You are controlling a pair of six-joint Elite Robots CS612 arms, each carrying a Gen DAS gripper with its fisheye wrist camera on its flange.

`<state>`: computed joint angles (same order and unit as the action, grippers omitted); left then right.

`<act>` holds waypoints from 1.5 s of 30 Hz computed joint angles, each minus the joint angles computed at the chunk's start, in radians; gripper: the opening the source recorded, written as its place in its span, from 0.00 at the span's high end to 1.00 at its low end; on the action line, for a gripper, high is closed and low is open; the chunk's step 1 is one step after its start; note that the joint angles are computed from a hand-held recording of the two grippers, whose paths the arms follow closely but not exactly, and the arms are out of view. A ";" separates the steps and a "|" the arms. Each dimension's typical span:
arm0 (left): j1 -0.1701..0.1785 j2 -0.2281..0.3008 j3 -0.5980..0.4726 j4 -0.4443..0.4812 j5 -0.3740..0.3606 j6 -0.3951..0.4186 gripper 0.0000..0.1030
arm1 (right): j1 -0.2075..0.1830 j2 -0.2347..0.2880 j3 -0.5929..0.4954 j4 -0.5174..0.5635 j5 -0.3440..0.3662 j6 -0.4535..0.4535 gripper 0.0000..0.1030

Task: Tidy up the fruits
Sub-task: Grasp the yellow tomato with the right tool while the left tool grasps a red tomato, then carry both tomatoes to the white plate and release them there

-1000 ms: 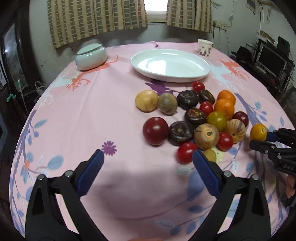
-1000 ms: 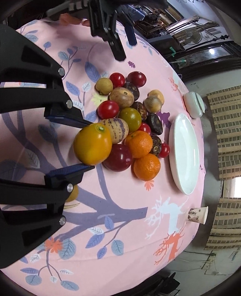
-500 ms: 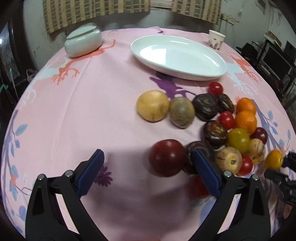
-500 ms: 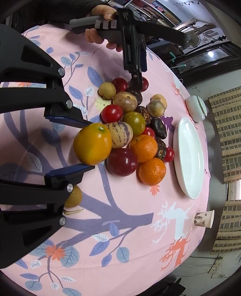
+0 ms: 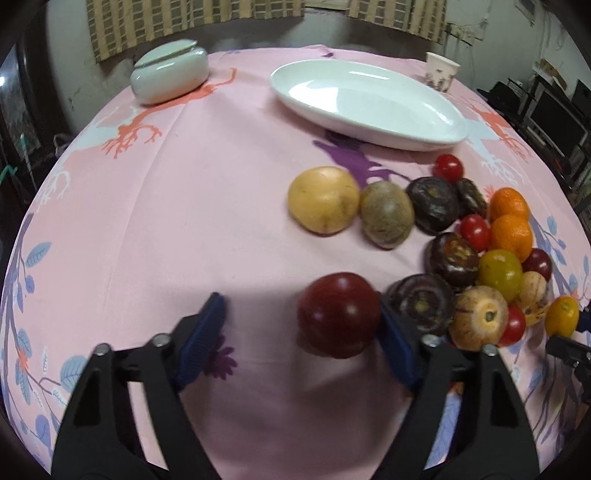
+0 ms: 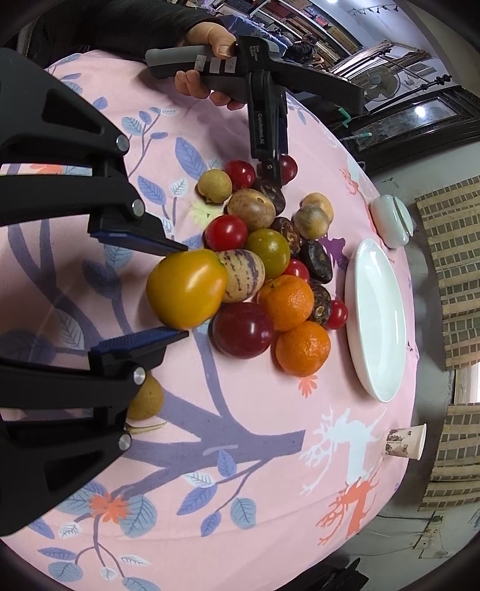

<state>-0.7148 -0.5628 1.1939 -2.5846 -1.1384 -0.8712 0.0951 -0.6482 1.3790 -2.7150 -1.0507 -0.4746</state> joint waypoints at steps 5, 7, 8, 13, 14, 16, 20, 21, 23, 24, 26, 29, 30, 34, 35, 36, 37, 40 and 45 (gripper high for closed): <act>-0.015 0.010 -0.023 0.026 0.051 0.045 0.63 | 0.001 -0.001 0.003 -0.009 -0.002 0.002 0.62; -0.020 0.011 -0.029 0.046 0.063 0.048 0.63 | 0.002 -0.001 0.004 -0.012 -0.006 -0.002 0.62; -0.020 0.009 -0.026 0.044 0.055 0.042 0.63 | 0.003 0.001 0.001 -0.007 -0.011 -0.005 0.62; -0.018 0.009 -0.023 0.034 0.053 0.032 0.63 | 0.010 0.014 -0.016 0.004 -0.033 -0.001 0.62; -0.017 0.010 -0.022 0.029 0.051 0.032 0.63 | 0.012 0.019 -0.023 0.008 -0.044 0.001 0.62; -0.016 0.010 -0.021 0.022 0.046 0.029 0.63 | 0.015 0.025 -0.025 -0.011 -0.050 0.006 0.60; -0.014 0.010 -0.022 0.021 0.040 0.029 0.63 | 0.022 0.030 -0.024 -0.054 -0.080 0.006 0.59; -0.013 0.010 -0.021 0.016 0.037 0.028 0.62 | 0.023 0.031 -0.024 -0.059 -0.085 0.006 0.59; -0.011 0.010 -0.019 0.006 0.030 0.024 0.62 | 0.024 0.032 -0.024 -0.064 -0.089 0.011 0.58; -0.010 0.010 -0.018 0.000 0.025 0.023 0.62 | 0.024 0.034 -0.026 -0.064 -0.088 0.012 0.58; -0.009 0.013 -0.018 -0.011 0.028 0.028 0.62 | 0.025 0.035 -0.027 -0.068 -0.093 0.009 0.59; -0.012 0.015 -0.022 -0.006 0.044 0.028 0.63 | 0.020 0.031 -0.025 -0.062 -0.074 0.022 0.59; -0.013 0.014 -0.022 -0.005 0.045 0.026 0.63 | 0.018 0.028 -0.019 -0.074 -0.064 0.023 0.59; -0.023 0.000 -0.001 -0.040 0.058 0.044 0.63 | 0.005 0.013 0.005 -0.116 0.002 0.026 0.59; -0.026 -0.006 0.006 -0.046 0.066 0.047 0.63 | 0.003 0.011 0.008 -0.118 0.014 0.028 0.59; -0.029 -0.013 0.014 -0.055 0.070 0.050 0.63 | 0.002 0.010 0.009 -0.119 0.020 0.029 0.59; -0.031 -0.020 0.022 -0.064 0.075 0.056 0.63 | 0.003 0.008 0.010 -0.120 0.017 0.029 0.59; -0.037 -0.039 0.039 -0.077 0.100 0.068 0.63 | 0.004 -0.001 0.017 -0.115 0.018 0.031 0.59; -0.039 -0.061 0.049 -0.092 0.118 0.090 0.63 | 0.009 -0.018 0.005 -0.074 0.008 0.008 0.59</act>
